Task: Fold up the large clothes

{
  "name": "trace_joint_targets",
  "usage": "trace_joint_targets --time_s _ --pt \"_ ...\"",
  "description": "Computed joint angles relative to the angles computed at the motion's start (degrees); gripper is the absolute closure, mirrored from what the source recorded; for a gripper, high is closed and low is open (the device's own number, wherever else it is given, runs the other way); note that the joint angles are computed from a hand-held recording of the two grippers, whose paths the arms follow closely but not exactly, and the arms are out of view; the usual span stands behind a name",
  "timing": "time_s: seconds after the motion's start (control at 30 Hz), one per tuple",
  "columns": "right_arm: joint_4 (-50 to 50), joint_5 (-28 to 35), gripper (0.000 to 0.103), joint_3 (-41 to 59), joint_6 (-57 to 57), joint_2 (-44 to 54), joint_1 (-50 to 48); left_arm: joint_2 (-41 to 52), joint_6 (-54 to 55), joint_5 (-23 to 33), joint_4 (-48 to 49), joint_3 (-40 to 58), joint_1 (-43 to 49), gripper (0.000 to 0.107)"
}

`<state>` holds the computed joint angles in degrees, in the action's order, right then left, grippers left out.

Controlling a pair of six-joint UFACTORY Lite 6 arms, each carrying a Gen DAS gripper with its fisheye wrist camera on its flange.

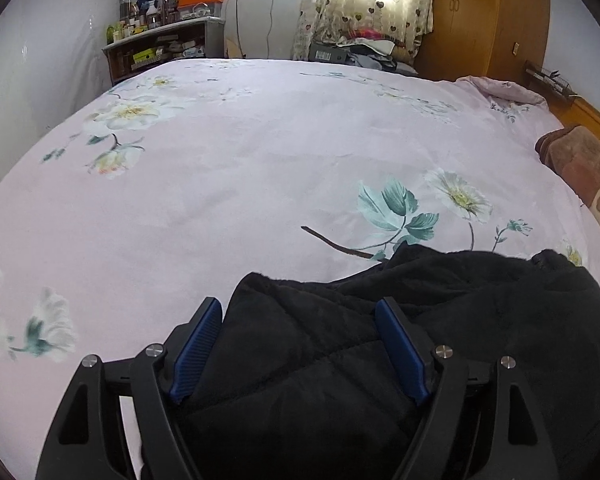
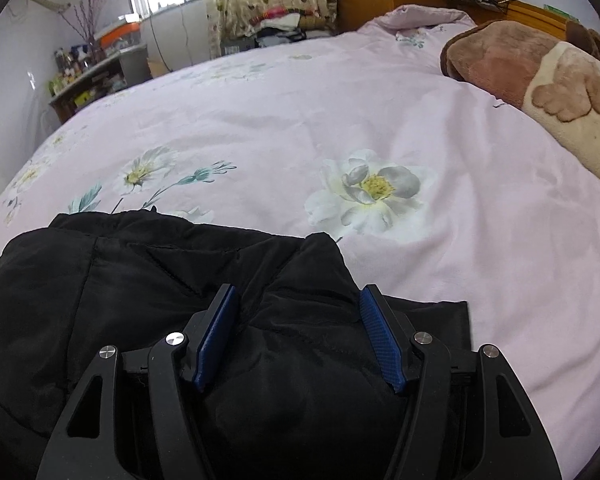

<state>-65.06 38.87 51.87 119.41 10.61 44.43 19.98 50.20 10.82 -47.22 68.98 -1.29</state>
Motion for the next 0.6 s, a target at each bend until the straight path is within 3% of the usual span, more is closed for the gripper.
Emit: trace_joint_targets --time_s 0.1,0.3,0.37,0.47,0.53,0.6 --pt "8.61 8.58 0.040 4.34 -8.86 -2.62 4.59 -8.39 -4.77 3.71 4.25 -3.51 1.35 0.027" --pt "8.38 19.80 0.040 10.67 -4.48 -6.24 18.94 -27.25 4.94 11.89 -6.98 -14.25 0.27 0.027" --pt "8.19 18.13 0.040 12.30 -3.55 -4.08 20.67 -29.11 5.49 10.47 -6.49 -17.45 -3.78 0.027" --pt "12.01 13.95 0.040 13.35 -6.06 0.46 18.57 -23.35 -1.08 5.81 0.33 -18.83 -7.91 0.026" --pt "13.66 8.23 0.040 10.11 -5.97 1.04 16.11 -20.64 2.86 3.00 -3.96 -20.08 -8.71 0.025" --pt "10.29 4.73 0.041 6.70 -1.97 0.50 15.33 -19.86 -0.07 1.47 -1.46 -19.82 -9.80 0.025"
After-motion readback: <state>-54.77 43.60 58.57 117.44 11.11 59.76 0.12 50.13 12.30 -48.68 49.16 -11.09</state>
